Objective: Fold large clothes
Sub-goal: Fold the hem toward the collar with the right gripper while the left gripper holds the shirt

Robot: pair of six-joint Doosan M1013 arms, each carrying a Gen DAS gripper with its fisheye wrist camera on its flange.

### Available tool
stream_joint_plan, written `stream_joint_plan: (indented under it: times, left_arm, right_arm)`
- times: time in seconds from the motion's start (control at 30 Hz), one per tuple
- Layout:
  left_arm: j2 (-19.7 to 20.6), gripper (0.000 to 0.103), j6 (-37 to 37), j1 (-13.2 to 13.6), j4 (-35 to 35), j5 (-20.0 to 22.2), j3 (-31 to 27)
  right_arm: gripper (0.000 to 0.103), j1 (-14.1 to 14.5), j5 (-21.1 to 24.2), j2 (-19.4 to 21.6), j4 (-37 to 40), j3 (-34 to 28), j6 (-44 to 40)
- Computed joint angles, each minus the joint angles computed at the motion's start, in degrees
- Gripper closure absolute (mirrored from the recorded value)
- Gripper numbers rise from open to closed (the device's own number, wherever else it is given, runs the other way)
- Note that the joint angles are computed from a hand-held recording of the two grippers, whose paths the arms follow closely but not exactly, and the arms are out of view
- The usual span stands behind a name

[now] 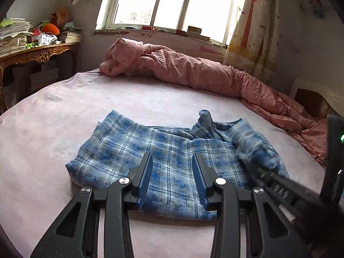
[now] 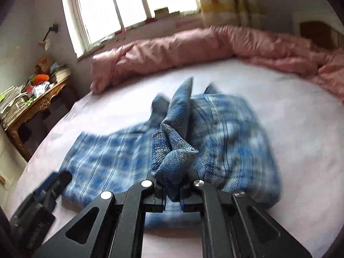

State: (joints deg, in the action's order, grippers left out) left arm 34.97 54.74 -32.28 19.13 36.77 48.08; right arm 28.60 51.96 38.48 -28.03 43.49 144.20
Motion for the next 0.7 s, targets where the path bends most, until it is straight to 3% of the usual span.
stream_joint_plan:
  times: [0.17,0.23,0.4,0.47,0.57,0.63,0.7]
  left_arm:
    - [0.3,0.067,-1.54,0.67,-0.96,0.51,-0.5]
    - [0.4,0.067,-1.55,0.7,-0.78,0.74,-0.59]
    - [0.55,0.067,-1.23,0.49,-0.1,1.17,-0.68]
    - [0.68,0.067,-1.18,0.35,0.45,1.45,-0.84]
    - [0.75,0.067,-1.05,0.26,0.66,1.7,-0.86]
    - [0.82,0.067,-1.01,0.24,0.64,1.84,-0.9]
    - [1.06,0.067,-0.6,0.22,0.06,2.17,-1.21]
  right_arm:
    - [0.094,0.23,-8.06,-2.29,-0.02,5.83,-0.86]
    - [0.094,-0.11,-9.27,-3.14,0.55,7.24,0.92]
    - [0.094,-1.64,-8.19,-2.25,11.05,6.81,-7.52]
    - [0.094,-2.24,-10.92,-3.26,12.68,8.71,-5.88]
    - [0.093,-2.31,-16.35,-4.98,9.36,11.29,-2.3]
    - [0.093,-1.69,-20.59,-6.48,2.02,13.6,1.33]
    - [0.093,-1.47,-20.65,-6.56,1.53,13.55,0.63]
